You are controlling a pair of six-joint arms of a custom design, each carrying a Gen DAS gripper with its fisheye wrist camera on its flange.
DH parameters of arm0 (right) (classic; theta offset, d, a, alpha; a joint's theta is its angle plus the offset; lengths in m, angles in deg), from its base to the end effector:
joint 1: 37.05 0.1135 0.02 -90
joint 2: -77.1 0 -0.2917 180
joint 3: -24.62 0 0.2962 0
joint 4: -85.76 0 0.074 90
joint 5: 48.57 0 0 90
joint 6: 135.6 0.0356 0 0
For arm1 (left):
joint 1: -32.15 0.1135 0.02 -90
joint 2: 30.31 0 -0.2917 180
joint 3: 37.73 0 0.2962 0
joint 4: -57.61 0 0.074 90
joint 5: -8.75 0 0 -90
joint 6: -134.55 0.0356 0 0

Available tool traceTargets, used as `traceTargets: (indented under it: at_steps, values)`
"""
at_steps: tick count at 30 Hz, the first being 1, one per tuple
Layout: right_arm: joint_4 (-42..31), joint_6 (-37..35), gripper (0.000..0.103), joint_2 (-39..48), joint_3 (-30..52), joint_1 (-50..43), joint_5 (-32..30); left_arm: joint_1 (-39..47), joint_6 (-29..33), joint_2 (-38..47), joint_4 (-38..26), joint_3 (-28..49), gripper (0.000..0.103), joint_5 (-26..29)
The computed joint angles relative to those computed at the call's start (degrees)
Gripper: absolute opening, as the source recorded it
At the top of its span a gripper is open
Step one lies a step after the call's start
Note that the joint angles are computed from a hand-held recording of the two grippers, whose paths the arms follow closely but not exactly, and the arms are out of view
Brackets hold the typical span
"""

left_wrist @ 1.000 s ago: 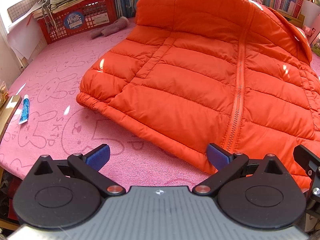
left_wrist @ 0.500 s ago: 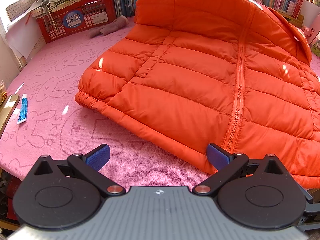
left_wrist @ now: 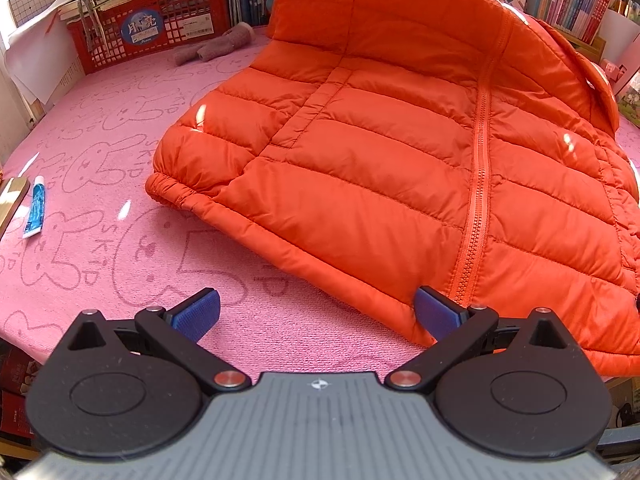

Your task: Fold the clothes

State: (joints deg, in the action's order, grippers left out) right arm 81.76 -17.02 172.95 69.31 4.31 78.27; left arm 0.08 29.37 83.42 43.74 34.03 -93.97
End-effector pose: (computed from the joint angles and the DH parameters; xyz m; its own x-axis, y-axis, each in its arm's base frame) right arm 0.2348 0.1783 0.0889 -0.6710 -0.0806 -0.7371 0.0561 0.9857 -0.1588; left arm 0.3589 -0.2156 0.0925 -0.7849 0.1904 -0.5896 0.2151 0.9762 0.0288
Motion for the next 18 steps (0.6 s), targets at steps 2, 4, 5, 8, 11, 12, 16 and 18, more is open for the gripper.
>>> traceTargets:
  at_steps: [2, 4, 5, 8, 11, 12, 16, 18]
  values:
    - [0.8, -1.6, 0.103, 0.7, -0.4, 0.5, 0.9, 0.4, -0.1, -0.1, 0.0, -0.1, 0.103, 0.9]
    - [2.2, -2.5, 0.103, 0.5, -1.2, 0.6, 1.7, 0.5, -0.1, -0.2, -0.3, -0.1, 0.103, 1.2]
    - [2.1, -2.2, 0.103, 0.3, -1.5, 0.2, 2.2, 0.5, 0.0, -0.3, -0.4, -0.1, 0.103, 1.2]
    - [1.3, -0.3, 0.103, -1.1, -2.5, -1.9, 3.7, 0.4, 0.7, -0.9, -0.2, -0.5, 0.103, 0.9]
    - [4.3, 1.5, 0.103, -5.1, -6.3, -6.3, 0.6, 0.4, 1.6, -1.7, 0.5, -1.2, 0.103, 0.9]
    - [5.6, 2.1, 0.103, -6.4, -7.5, -7.9, -0.6, 0.5, 1.9, -1.8, 0.6, -1.3, 0.103, 1.1]
    - [8.5, 3.1, 0.103, -10.8, -10.9, -13.3, -0.7, 0.4, 2.9, -2.3, 1.2, -1.6, 0.103, 0.4]
    - [10.9, 0.9, 0.103, -12.1, -12.2, -15.6, 1.3, 0.2, 3.5, -2.2, 1.3, -1.6, 0.103, -0.2]
